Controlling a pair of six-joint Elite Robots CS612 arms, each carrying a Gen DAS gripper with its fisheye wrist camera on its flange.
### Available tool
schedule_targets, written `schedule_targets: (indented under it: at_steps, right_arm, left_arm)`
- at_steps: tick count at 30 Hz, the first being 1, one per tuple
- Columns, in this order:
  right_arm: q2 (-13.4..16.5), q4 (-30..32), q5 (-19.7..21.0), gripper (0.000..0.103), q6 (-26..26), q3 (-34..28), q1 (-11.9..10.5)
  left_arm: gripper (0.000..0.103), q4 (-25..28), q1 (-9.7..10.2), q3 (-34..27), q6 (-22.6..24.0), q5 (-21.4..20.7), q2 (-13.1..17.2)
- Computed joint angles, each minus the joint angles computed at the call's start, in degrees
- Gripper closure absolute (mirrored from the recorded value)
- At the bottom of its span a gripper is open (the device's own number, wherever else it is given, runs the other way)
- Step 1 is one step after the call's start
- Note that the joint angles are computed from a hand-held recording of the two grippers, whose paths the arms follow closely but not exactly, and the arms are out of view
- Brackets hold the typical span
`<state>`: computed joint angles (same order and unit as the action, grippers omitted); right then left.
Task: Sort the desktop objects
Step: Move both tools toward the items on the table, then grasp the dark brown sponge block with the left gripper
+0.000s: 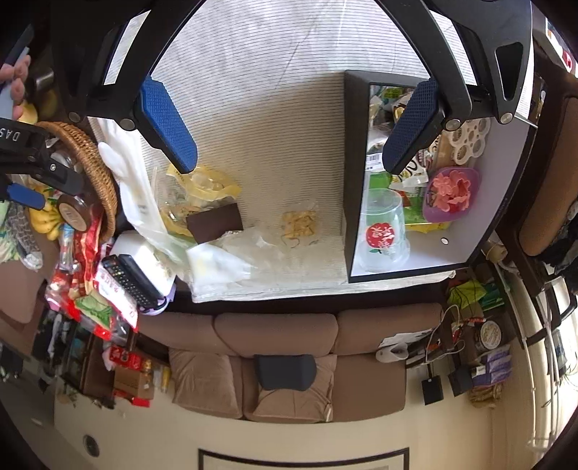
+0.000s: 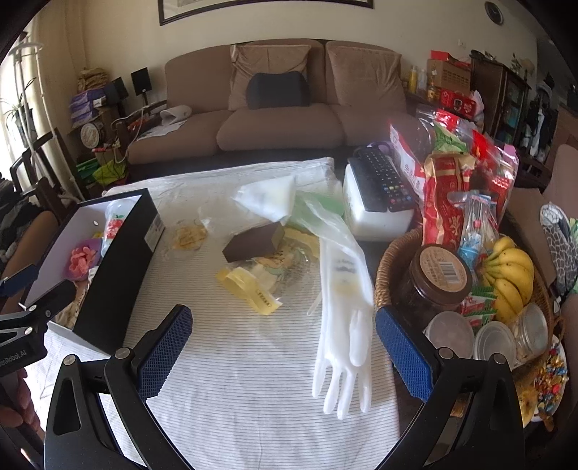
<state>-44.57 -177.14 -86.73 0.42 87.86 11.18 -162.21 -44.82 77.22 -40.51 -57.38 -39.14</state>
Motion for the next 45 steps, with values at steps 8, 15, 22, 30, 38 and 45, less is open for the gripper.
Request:
schedule_targets:
  at_steps: [8,15,22,30,38,45]
  right_arm:
    - [3.4,-4.3,0.0,0.000,1.6,-0.5,-1.5]
    - [7.4,-5.9,0.5,0.000,0.9,-3.1,-1.6]
    - [9.3,-4.9,4.3,0.000,3.2,-5.3,-2.2]
    - [8.8,-6.9,5.9,0.000,0.8,-4.9,-2.4]
    - [8.8,-5.7,7.9,0.000,-0.7,-5.0,-2.6]
    - [9.1,-4.1,7.1,0.000,-2.1,-5.5,-2.4]
  left_arm:
    - [0.000,2.5,0.96,-8.7,2.8,-6.4,7.2]
    - [0.000,6.3,2.73,-17.9,4.8,-10.6,13.5]
    - [0.000,9.9,4.80,-31.0,3.7,-13.0,20.5]
    - [0.000,16.3,5.97,-46.3,6.0,-17.9,28.5]
    - [0.000,20.8,6.37,-55.1,7.2,-19.4,33.4]
    - [0.001,25.5,6.88,-62.3,4.8,-21.0,37.1]
